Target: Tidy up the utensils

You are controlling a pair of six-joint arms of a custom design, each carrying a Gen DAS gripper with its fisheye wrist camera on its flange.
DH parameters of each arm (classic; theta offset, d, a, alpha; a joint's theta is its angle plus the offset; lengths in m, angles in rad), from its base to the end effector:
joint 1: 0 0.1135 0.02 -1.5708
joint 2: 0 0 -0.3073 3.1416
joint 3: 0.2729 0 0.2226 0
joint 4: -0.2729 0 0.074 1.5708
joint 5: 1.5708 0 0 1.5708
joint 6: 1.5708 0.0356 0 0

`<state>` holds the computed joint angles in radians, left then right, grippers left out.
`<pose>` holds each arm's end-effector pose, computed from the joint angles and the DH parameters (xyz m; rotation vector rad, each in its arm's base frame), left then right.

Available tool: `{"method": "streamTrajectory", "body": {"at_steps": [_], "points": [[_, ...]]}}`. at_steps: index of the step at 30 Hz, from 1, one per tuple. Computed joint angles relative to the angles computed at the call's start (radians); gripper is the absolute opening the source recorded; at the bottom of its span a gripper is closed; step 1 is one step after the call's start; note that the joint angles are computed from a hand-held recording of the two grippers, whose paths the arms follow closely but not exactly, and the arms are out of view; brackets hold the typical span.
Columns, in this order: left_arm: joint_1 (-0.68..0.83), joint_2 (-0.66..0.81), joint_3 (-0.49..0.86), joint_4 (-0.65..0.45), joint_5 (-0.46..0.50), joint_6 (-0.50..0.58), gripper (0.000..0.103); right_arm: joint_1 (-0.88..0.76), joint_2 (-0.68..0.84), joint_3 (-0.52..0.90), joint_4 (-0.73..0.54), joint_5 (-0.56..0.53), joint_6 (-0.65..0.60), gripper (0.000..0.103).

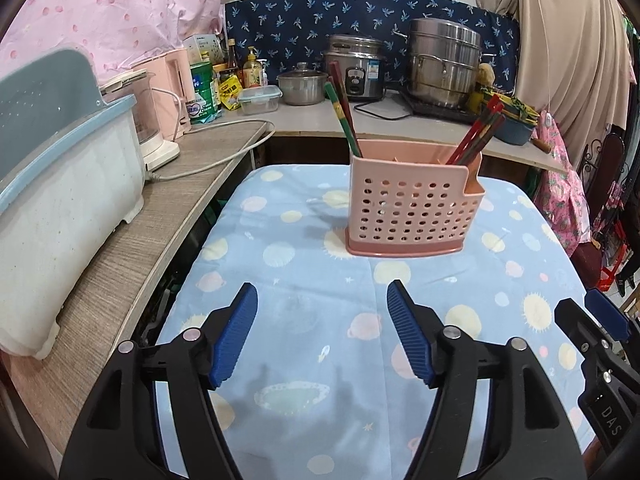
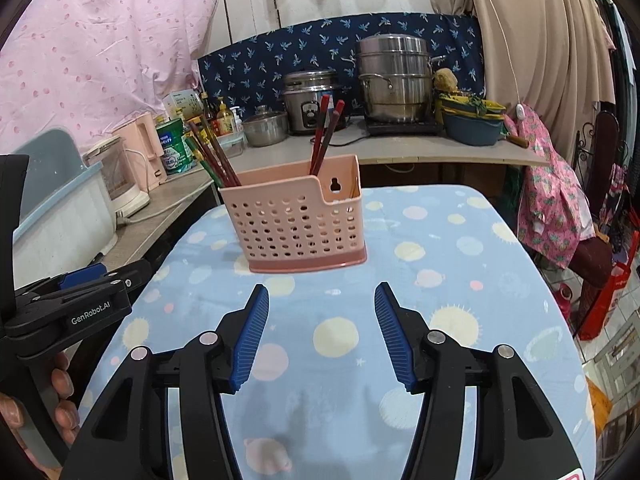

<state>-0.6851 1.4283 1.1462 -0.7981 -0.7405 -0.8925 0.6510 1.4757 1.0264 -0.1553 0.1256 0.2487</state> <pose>0.2058 -0.1372 0.3272 -0.4561 2.2435 0.2185 0.2413 0.1782 0.3182 -0.3673 2.1638 0.3761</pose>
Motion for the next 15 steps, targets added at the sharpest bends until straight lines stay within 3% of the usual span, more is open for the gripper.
{"method": "streamTrajectory", "body": {"at_steps": [15], "points": [[-0.044, 0.024, -0.069, -0.001, -0.005, -0.076, 0.073, 0.030, -0.013, -0.099, 0.045, 0.031, 0.022, 0.063]]}}
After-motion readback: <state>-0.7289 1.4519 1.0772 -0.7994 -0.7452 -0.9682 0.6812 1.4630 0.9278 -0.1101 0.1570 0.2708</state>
